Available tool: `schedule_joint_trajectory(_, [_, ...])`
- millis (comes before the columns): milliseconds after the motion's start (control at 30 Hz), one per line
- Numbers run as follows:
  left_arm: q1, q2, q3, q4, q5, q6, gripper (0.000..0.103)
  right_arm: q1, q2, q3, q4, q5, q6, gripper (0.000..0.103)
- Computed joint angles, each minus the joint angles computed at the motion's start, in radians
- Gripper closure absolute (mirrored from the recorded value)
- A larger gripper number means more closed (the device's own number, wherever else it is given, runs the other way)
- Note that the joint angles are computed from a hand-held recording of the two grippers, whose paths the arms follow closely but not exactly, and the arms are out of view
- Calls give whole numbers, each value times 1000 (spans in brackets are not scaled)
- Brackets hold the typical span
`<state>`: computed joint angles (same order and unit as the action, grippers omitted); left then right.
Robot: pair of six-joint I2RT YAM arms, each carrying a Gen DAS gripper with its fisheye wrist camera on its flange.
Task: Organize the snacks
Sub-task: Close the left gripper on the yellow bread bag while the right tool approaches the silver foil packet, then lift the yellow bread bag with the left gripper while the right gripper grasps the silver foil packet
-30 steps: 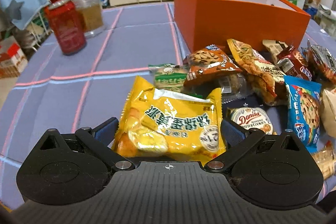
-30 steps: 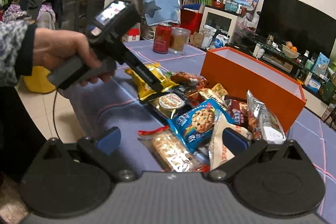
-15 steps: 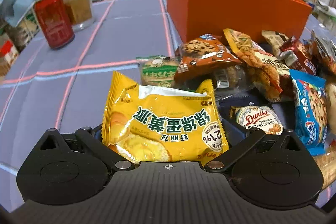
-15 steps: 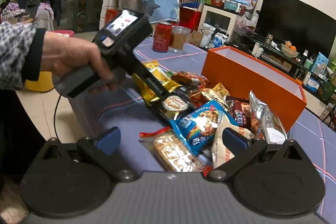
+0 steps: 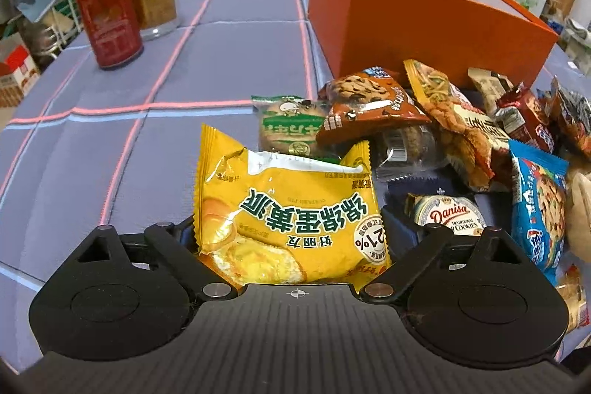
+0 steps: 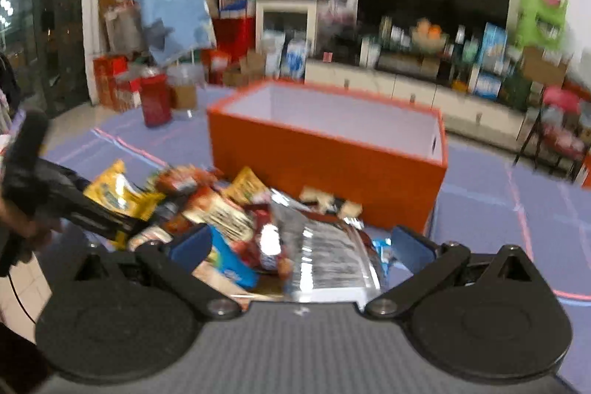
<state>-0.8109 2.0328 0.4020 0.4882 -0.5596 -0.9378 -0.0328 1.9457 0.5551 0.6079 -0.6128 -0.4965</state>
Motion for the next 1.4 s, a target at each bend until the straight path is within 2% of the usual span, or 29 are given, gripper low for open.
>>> schedule_joint_trajectory(133, [6, 3, -9, 23, 4, 11, 23, -2, 101, 185, -204, -31, 13, 1])
schedule_joint_trajectory(300, [2, 10, 19, -21, -8, -2, 22, 5, 173, 280, -332, -52, 45, 1])
schedule_joint_trajectory(400, [5, 12, 37, -47, -12, -14, 22, 9, 190, 270, -307, -29, 34, 5])
schedule_joint_trajectory(467, [5, 15, 50, -65, -17, -25, 22, 6, 192, 268, -294, -16, 43, 20])
schedule_joint_trajectory(500, [2, 16, 57, -77, -21, -32, 22, 8, 189, 265, -288, -11, 51, 21])
schedule_joint_trajectory(867, [-17, 20, 104, -166, -40, -96, 21, 22, 173, 267, -311, 30, 48, 21])
schedule_joint_trajectory(1067, [-13, 13, 104, -174, -33, -98, 22, 22, 181, 267, -302, 20, 57, 18])
schedule_joint_trajectory(1200, [-7, 0, 94, -172, -25, -95, 29, 23, 183, 265, -296, 21, 63, 17])
schedule_joint_trajectory(1400, [-3, -41, 58, -146, -18, -105, 40, 26, 165, 259, -311, 40, 82, 29])
